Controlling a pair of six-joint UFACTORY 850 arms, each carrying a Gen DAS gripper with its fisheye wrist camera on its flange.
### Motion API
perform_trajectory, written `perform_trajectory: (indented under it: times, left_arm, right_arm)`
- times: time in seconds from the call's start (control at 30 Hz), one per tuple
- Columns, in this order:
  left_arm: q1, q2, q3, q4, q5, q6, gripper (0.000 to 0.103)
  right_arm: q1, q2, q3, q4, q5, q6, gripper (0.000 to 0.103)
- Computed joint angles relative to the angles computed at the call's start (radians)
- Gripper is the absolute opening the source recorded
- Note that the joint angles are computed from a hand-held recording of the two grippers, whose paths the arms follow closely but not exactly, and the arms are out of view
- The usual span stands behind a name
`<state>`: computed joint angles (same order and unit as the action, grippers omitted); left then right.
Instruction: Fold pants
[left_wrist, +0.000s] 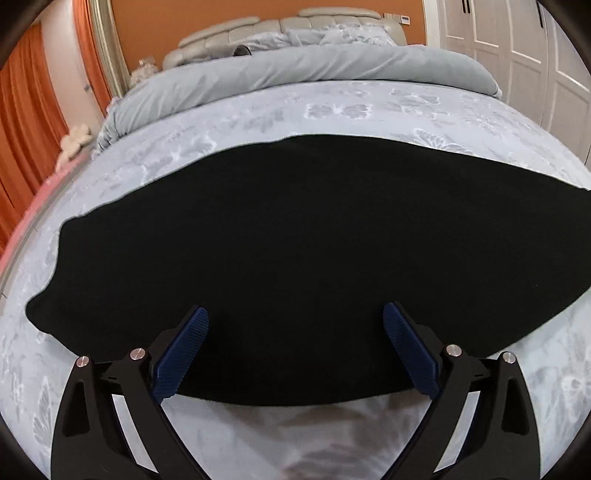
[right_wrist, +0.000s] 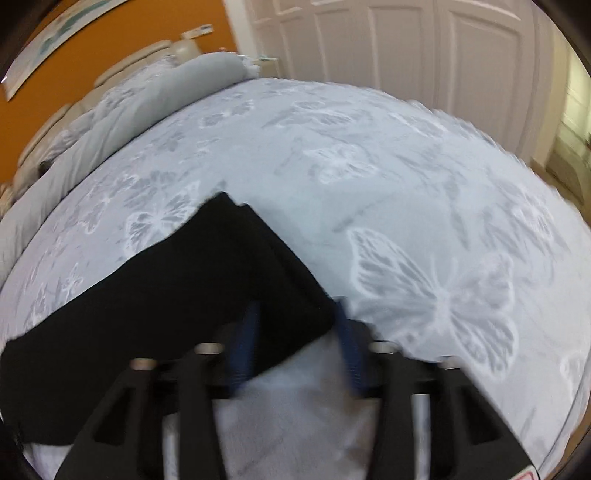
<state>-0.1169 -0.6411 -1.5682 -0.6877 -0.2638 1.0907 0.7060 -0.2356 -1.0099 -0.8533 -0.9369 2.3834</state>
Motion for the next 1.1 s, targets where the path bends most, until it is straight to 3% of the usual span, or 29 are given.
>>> perform_trajectory:
  times: [0.07, 0.17, 0.23, 0.3, 0.47, 0.6, 0.67, 0.7, 0.73, 0.77, 0.83, 0.93, 1.1]
  left_arm:
    - [0.006, -0.001, -0.012, -0.058, -0.024, 0.044, 0.094]
    - [0.012, -0.013, -0.037, 0.008, -0.034, -0.058, 0.094]
    - [0.022, -0.025, -0.066, 0.045, -0.063, -0.127, 0.094]
    - [0.038, -0.026, -0.082, 0.065, -0.079, -0.179, 0.094]
    - [0.142, -0.096, -0.237, 0.104, -0.322, -0.396, 0.094]
    - [0.205, -0.223, -0.433, 0.114, -0.579, -0.581, 0.093]
    - [0.212, -0.273, -0.509, 0.118, -0.653, -0.632, 0.075]
    - [0.211, -0.278, -0.519, 0.12, -0.653, -0.643, 0.067]
    - [0.211, -0.29, -0.543, 0.112, -0.671, -0.64, 0.042]
    - [0.212, -0.313, -0.583, 0.108, -0.705, -0.646, 0.027]
    - [0.22, -0.345, -0.637, 0.087, -0.746, -0.683, 0.019]
    - [0.234, -0.338, -0.626, 0.033, -0.759, -0.685, 0.015]
    - [0.239, -0.313, -0.592, 0.042, -0.781, -0.693, 0.02]
  right_arm:
    - [0.011, 0.005, -0.019, -0.033, -0.032, 0.018, 0.019]
    - [0.039, 0.029, -0.014, -0.085, -0.078, 0.052, 0.019]
    - [0.018, 0.021, 0.006, -0.031, -0.04, 0.026, 0.033]
    - [0.015, 0.004, 0.024, -0.007, -0.006, 0.057, 0.037]
    - [0.071, 0.0, -0.062, -0.045, -0.084, 0.031, 0.048]
    - [0.092, -0.055, -0.149, -0.002, -0.028, -0.052, 0.051]
    - [0.088, -0.093, -0.201, 0.051, -0.032, -0.13, 0.051]
    - [0.088, -0.106, -0.221, 0.07, -0.02, -0.148, 0.051]
    - [0.092, -0.113, -0.235, 0.069, -0.006, -0.141, 0.051]
    - [0.099, -0.119, -0.249, 0.063, 0.006, -0.127, 0.051]
    - [0.112, -0.14, -0.286, 0.06, 0.012, -0.129, 0.051]
    - [0.126, -0.179, -0.345, 0.057, 0.06, -0.164, 0.051]
    - [0.125, -0.249, -0.429, 0.114, 0.166, -0.293, 0.051]
